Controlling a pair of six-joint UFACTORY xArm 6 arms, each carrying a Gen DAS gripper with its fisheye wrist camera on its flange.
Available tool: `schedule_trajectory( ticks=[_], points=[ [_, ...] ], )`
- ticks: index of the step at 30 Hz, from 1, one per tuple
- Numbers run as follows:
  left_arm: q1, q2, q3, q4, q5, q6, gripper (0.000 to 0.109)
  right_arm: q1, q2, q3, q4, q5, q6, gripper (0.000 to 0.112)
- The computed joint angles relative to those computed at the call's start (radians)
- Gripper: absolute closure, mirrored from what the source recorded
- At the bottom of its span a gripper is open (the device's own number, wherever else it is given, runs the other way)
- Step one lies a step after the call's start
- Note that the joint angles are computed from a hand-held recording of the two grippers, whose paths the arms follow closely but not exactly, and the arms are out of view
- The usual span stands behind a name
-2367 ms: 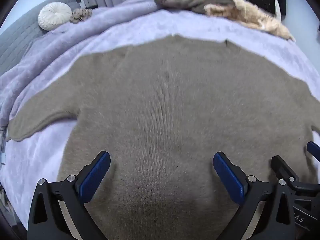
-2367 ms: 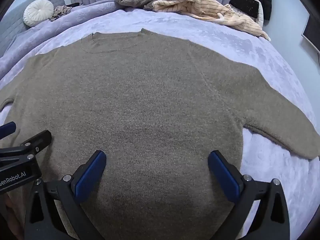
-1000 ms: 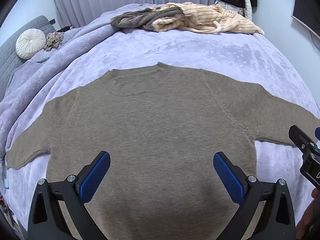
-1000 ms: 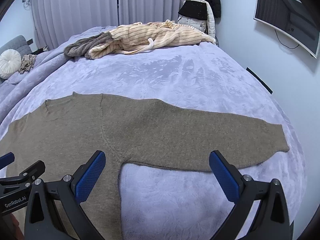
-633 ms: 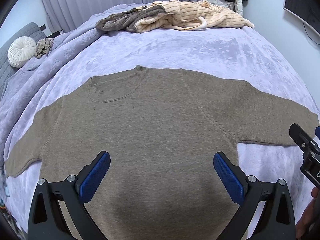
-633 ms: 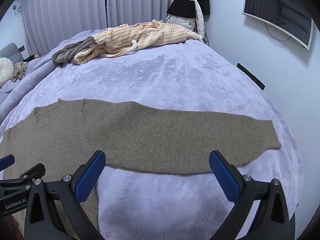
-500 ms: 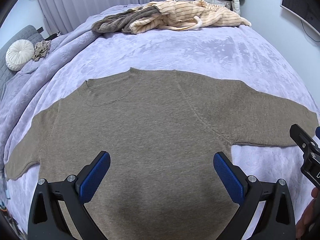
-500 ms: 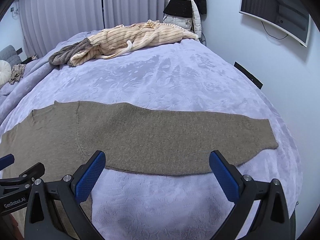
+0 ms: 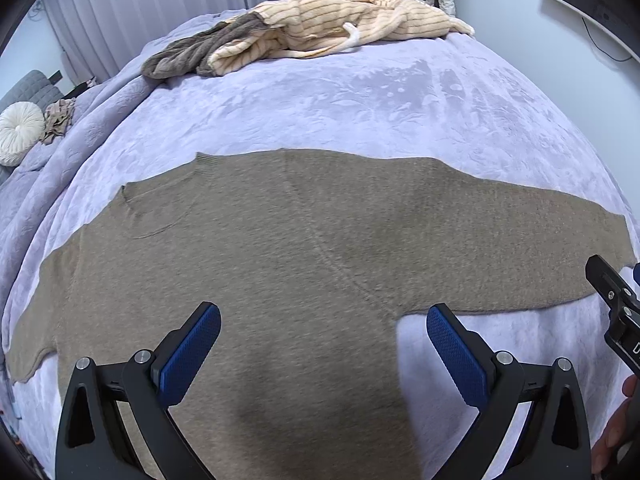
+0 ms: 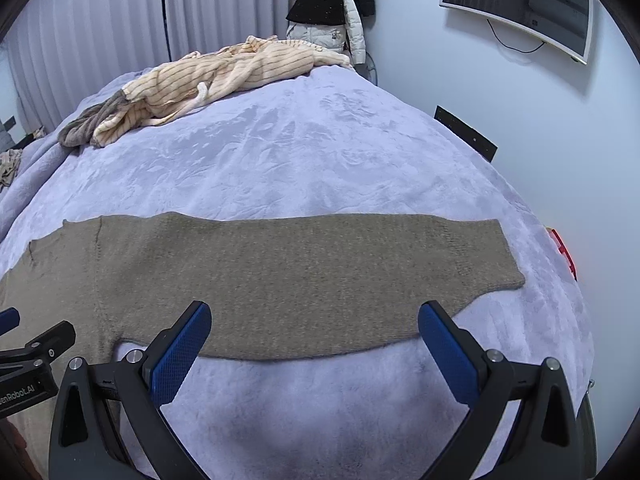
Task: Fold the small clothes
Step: 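Grasp the sweater sleeve cuff with the right gripper, then lift the held sleeve and fold it across the sweater body with the right gripper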
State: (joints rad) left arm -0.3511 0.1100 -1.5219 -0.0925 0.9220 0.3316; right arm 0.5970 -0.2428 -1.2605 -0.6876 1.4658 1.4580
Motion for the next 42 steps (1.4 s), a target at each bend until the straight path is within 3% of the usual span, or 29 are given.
schedule_trajectory(
  ticks=[7,12,16,18,20,25,27,31,34,36,39,42],
  points=[
    [-0.05,0.033,-0.032,0.013,0.022,-0.013,0.006,-0.066,-0.126,0.139,0.023,0.006,0.037,0.009],
    [-0.072,0.065,-0.062,0.02,0.031,-0.024,0.006,-0.17,-0.274,0.293,0.073,-0.017,0.089,0.009],
    [-0.083,0.097,-0.084,0.031,0.04,-0.044,0.006,-0.318,-0.367,0.423,0.127,-0.197,0.051,0.01],
    [-0.084,0.106,-0.088,0.035,0.042,-0.052,0.006,-0.357,-0.349,0.429,0.108,-0.238,0.034,0.011],
    [-0.083,0.114,-0.092,0.042,0.045,-0.058,0.006,-0.379,-0.332,0.427,0.093,-0.286,0.01,0.017],
    [-0.07,0.15,-0.125,0.054,0.046,-0.076,0.006,-0.399,-0.307,0.418,0.094,-0.375,-0.066,0.087],
    [-0.062,0.182,-0.16,0.054,0.054,-0.094,0.006,-0.39,-0.338,0.44,0.086,-0.392,-0.052,0.106],
    [-0.051,0.262,-0.243,0.076,0.041,-0.154,0.006,-0.323,-0.415,0.467,-0.009,-0.359,0.043,0.107],
    [-0.045,0.357,-0.361,0.083,0.112,-0.212,0.006,-0.25,-0.423,0.429,-0.071,-0.241,0.091,0.107],
    [-0.054,0.407,-0.419,0.096,0.169,-0.223,0.006,-0.237,-0.42,0.414,-0.076,-0.217,0.085,0.107],
    [-0.073,0.386,-0.384,0.147,0.138,-0.192,0.006,-0.221,-0.38,0.373,-0.055,-0.161,0.059,0.107],
    [-0.048,0.362,-0.391,0.054,0.182,-0.139,0.006,-0.196,-0.378,0.362,-0.053,-0.133,0.083,0.107]
  ],
)
